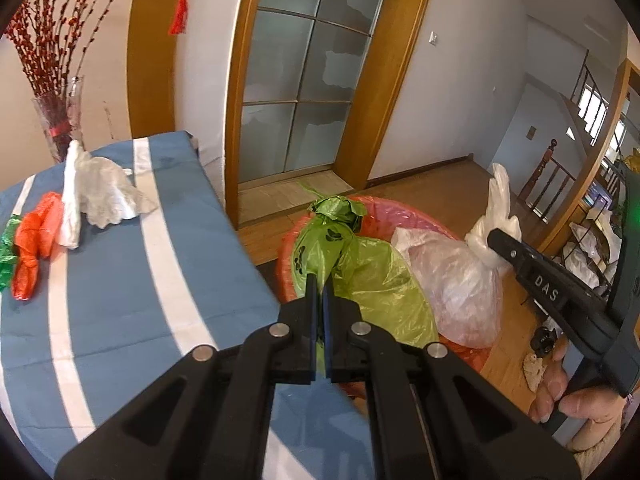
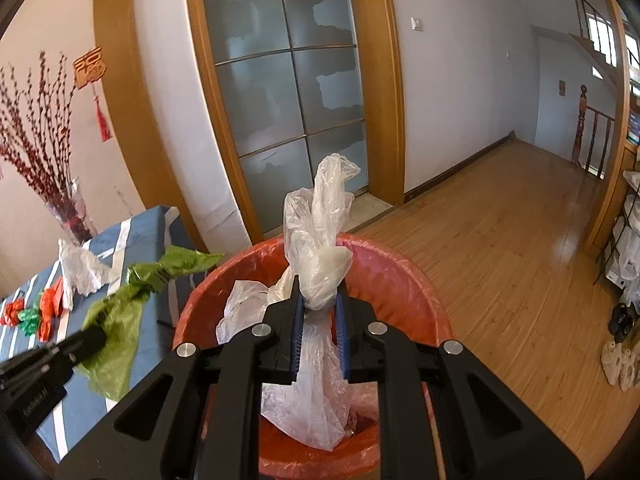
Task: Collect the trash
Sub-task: 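Carry the clear and lime-green bags over the orange basket with both tools, then open both tools to drop the bags into the orange basket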
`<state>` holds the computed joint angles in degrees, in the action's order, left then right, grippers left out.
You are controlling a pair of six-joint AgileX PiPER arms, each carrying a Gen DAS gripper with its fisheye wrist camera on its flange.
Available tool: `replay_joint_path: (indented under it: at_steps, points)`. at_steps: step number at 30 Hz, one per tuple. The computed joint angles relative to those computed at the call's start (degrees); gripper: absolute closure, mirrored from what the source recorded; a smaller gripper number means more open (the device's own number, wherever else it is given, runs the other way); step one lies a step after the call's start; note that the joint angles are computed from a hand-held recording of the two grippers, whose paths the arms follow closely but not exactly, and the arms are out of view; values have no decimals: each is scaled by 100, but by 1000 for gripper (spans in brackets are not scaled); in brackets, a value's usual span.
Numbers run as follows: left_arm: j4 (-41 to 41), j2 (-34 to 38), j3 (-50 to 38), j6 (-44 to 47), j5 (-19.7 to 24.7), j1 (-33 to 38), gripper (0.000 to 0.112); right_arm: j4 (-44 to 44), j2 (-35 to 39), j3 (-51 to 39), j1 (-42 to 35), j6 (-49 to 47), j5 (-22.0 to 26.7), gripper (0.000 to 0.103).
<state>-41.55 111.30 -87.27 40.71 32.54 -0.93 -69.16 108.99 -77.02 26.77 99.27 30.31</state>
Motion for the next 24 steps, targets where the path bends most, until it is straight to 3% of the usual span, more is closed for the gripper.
replay_joint_path:
  at_steps: [3, 5, 7, 10, 24]
  points:
    - [52, 90, -72, -69, 0, -82, 105, 63, 55, -31, -79, 2, -82, 85]
    - [111, 157, -129, -136, 16, -122, 103, 121, 68, -6, -117, 17, -177, 79]
    - [160, 232, -183, -197, 42, -134, 93, 147, 85, 25, -136, 64, -223, 68]
    - [198, 277, -171, -231, 33, -103, 87, 161, 68, 90, -130, 123, -223, 62]
    - [279, -88, 495, 167, -284, 745, 70, 270, 89, -130, 188, -294, -55, 57]
